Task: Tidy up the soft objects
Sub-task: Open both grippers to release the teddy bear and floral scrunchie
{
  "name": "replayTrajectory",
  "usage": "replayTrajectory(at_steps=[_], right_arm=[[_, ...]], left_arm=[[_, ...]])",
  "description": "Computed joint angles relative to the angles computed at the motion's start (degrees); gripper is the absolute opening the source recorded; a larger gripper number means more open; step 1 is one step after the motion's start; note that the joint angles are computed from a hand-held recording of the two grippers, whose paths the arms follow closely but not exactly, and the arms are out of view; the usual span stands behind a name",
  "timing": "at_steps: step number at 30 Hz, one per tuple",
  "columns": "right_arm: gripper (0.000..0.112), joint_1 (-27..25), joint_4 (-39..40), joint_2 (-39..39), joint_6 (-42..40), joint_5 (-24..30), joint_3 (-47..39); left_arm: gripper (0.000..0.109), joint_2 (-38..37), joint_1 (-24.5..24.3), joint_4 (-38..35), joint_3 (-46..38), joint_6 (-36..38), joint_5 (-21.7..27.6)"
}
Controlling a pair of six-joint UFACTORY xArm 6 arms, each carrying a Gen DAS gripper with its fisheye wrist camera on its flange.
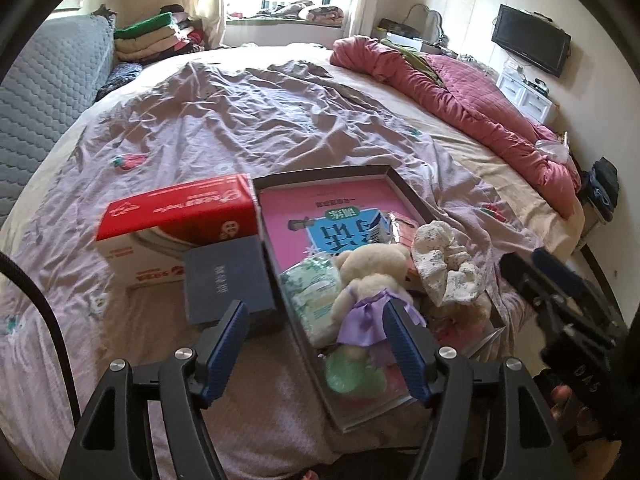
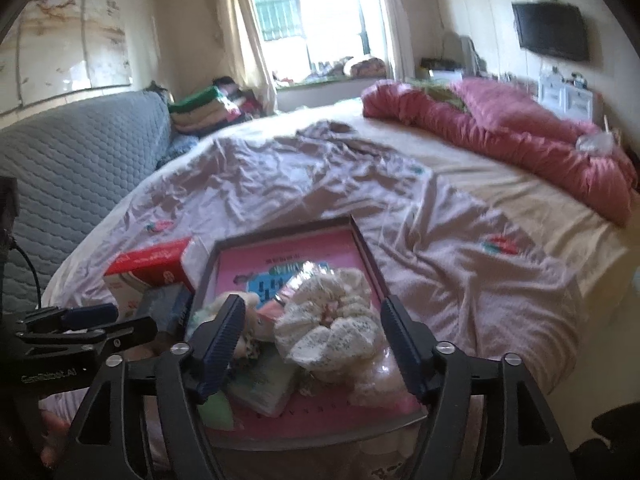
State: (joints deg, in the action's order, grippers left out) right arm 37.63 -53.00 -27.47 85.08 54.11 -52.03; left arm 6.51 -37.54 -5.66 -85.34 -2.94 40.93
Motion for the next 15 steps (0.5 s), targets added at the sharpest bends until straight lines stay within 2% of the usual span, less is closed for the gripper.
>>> replayTrajectory(at_steps=[6,15], right_arm=[[0.076,4.1,-3.53,-0.52,0.54,4.02,-2.5],[0.076,9.56,-3.27,-1.19,-0.93,8.91,-5.28]], left_arm=[[0.076,-4.48,0.72,1.69,3.93,-0.87,-0.66],[0.077,-10.33,0.75,5.56,7.91,-3.63,0.87]])
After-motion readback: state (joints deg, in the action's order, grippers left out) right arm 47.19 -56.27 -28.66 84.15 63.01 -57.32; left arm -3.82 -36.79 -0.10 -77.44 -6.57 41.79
